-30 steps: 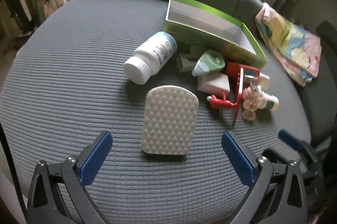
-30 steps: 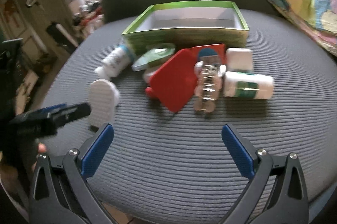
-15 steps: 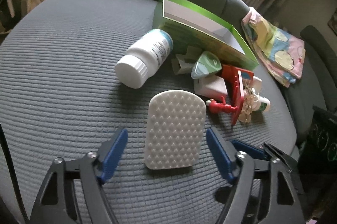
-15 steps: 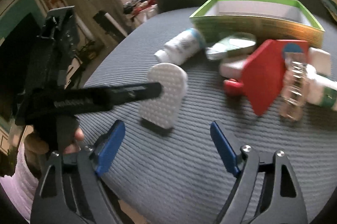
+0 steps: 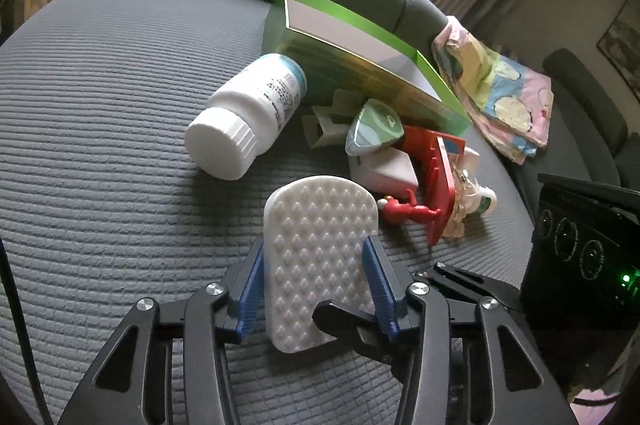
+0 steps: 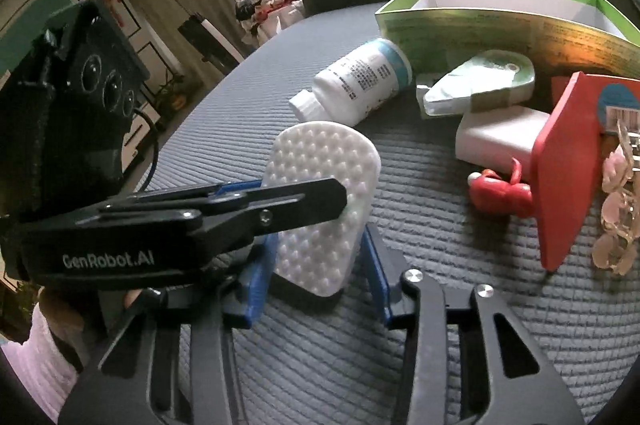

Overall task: Organize rigid objects
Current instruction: 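Lower the left gripper onto the white scrubber pad and close it, then carry the pad into the green box and open the left gripper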

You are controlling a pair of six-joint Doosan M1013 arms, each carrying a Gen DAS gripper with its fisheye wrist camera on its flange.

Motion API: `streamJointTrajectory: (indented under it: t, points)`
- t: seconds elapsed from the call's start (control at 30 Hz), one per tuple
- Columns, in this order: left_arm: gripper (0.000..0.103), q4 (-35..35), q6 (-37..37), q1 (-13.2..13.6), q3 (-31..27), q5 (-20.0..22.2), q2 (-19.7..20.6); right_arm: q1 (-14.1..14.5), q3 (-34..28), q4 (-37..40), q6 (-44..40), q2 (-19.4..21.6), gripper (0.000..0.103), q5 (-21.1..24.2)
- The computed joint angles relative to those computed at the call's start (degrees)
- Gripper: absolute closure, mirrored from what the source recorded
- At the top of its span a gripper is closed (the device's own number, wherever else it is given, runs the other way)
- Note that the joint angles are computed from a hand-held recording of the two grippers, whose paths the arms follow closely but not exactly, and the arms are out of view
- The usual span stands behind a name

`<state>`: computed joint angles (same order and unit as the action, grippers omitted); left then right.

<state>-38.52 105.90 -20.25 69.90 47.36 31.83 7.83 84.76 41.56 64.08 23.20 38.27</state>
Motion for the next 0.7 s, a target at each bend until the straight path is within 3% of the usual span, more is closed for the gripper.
streamJointTrajectory:
  t: [0.37, 0.7]
  points:
    - [0.055, 1.56, 2.29, -1.29, 0.72, -3.87, -2.59, -0.41, 2.70, 4.88, -6.02, -3.41, 0.063, -3.78]
    - [0.055, 2.82, 2.71, -3.01, -8.87, -0.28, 0.88, -2.62, 1.52, 4.19, -5.60, -4.87, 0.063, -5.97]
